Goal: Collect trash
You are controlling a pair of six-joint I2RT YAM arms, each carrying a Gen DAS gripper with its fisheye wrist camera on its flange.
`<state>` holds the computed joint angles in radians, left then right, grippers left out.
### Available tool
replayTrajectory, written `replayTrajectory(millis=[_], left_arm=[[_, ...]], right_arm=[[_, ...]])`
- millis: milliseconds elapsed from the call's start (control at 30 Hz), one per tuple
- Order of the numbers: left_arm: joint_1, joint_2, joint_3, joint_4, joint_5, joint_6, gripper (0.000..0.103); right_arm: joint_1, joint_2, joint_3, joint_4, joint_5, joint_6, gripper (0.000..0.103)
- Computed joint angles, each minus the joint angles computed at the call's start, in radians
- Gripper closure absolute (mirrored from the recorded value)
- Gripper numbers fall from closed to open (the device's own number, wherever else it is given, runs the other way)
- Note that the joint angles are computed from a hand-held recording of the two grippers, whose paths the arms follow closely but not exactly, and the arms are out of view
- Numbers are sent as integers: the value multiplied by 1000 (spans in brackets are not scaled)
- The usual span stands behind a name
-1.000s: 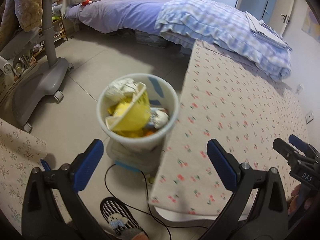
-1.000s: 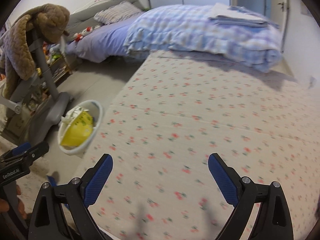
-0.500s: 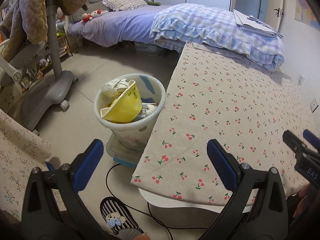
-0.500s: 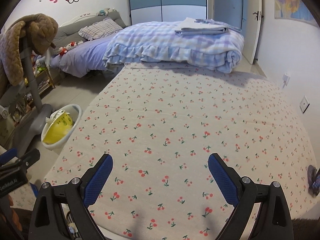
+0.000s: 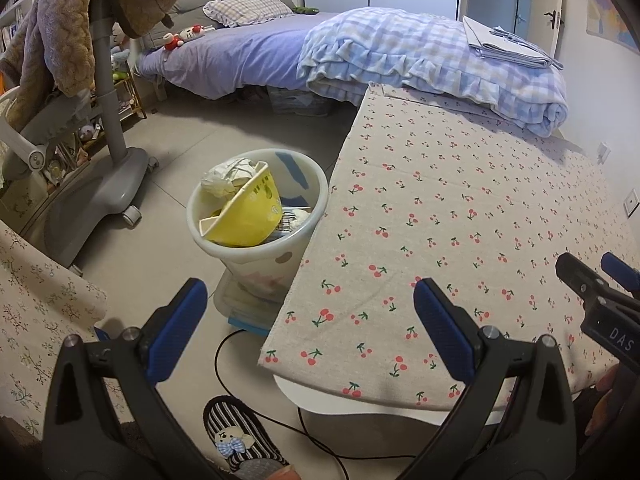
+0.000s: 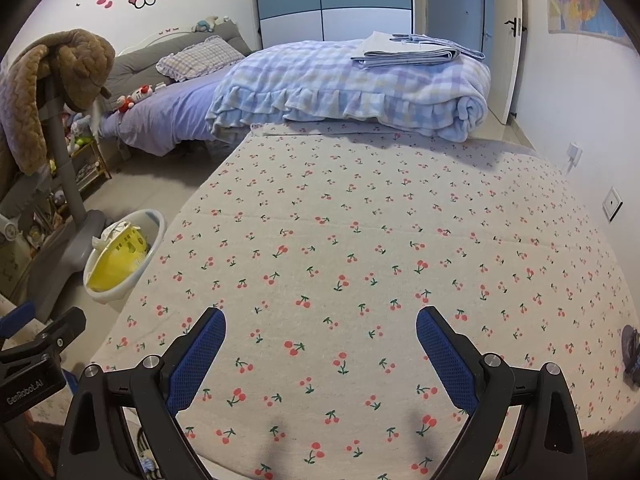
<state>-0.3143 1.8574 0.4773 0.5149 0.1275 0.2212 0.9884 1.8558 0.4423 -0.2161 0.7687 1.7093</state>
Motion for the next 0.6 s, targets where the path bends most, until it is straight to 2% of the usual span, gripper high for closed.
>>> replayTrajectory(millis=[600], left_arm=[[2, -7, -2, -14, 13, -1, 1]], right_arm=[[-3, 9, 1, 12, -5, -2, 5]])
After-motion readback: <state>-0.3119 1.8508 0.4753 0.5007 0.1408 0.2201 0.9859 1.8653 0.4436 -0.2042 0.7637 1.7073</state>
